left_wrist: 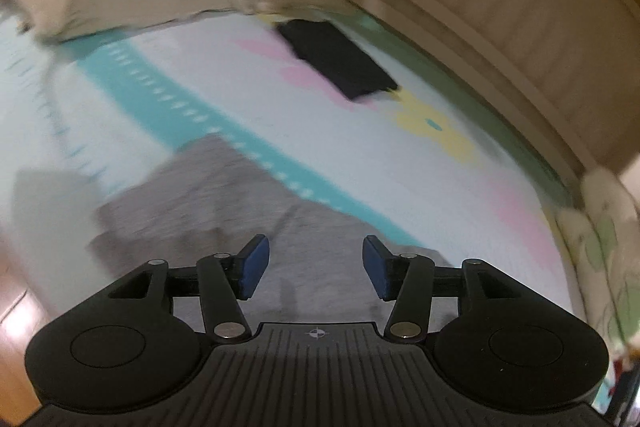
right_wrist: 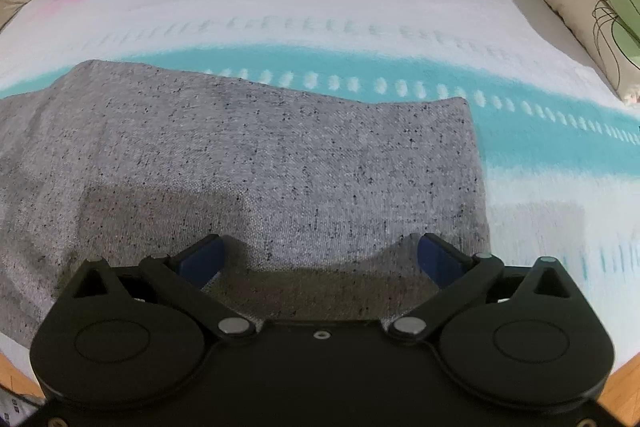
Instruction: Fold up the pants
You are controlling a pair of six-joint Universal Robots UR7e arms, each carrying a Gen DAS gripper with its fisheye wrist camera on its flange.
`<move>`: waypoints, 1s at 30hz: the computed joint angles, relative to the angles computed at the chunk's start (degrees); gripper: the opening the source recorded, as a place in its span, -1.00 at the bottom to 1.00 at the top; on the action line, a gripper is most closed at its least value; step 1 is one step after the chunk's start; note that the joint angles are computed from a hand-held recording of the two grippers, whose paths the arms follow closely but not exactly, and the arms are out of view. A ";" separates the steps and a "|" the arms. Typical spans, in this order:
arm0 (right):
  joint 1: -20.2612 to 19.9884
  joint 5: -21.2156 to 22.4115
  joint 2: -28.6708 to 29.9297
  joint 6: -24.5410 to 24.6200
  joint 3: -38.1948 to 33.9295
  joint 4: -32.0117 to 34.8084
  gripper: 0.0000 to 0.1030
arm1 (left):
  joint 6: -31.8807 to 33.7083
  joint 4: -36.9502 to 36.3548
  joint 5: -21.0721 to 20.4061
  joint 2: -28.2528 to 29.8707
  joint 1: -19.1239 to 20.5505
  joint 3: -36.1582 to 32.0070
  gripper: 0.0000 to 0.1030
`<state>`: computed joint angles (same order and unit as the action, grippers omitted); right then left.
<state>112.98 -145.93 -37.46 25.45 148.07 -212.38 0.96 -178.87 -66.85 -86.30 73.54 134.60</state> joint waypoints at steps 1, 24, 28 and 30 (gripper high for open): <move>0.17 -0.27 0.11 0.57 -0.20 0.41 0.99 | -1.22 0.23 -0.10 -0.57 0.73 -0.02 -0.03; 0.35 -0.30 -1.34 5.12 -1.78 6.42 0.99 | -14.93 4.54 -4.52 0.81 10.41 -1.72 0.44; 0.42 -0.33 -0.95 4.95 -1.64 5.62 0.99 | -15.24 -1.75 -6.48 2.90 11.14 -1.30 0.65; 0.39 -0.43 -0.68 4.98 -1.75 5.25 0.99 | -13.93 -3.93 -7.56 3.91 11.32 -1.48 0.75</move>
<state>113.37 -146.36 -38.15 30.43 146.32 -207.14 -12.98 -182.80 -74.41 -82.39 84.87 133.12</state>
